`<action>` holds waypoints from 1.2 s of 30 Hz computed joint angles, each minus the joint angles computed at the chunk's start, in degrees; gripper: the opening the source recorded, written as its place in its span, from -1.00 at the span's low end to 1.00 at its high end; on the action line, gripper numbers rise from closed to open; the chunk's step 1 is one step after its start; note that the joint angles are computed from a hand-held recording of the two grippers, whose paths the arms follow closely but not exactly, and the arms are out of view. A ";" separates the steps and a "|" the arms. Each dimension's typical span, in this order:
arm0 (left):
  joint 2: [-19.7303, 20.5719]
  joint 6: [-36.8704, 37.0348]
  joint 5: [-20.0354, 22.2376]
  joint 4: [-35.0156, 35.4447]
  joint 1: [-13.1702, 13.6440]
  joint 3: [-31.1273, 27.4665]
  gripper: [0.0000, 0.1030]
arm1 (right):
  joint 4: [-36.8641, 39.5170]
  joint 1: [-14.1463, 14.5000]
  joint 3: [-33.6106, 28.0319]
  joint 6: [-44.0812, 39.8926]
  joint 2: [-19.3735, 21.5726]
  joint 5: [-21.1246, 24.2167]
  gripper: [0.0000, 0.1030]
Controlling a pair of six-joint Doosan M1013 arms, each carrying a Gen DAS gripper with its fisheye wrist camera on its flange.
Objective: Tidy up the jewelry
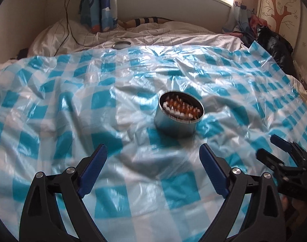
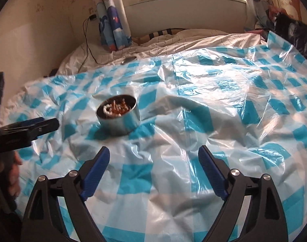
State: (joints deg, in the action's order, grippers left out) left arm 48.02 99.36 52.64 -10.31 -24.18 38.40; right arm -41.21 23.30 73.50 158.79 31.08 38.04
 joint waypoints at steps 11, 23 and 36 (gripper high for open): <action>-1.06 -9.00 -2.48 8.99 2.73 3.90 0.84 | 0.09 -0.56 -4.18 -6.03 3.05 15.73 0.85; 9.46 -8.11 9.65 7.53 4.46 -9.50 0.86 | 7.59 -4.14 -6.16 -9.73 5.55 22.43 0.86; 9.53 -8.30 9.62 8.46 4.21 -9.40 0.86 | 8.05 -4.13 -5.52 -9.16 5.18 21.59 0.86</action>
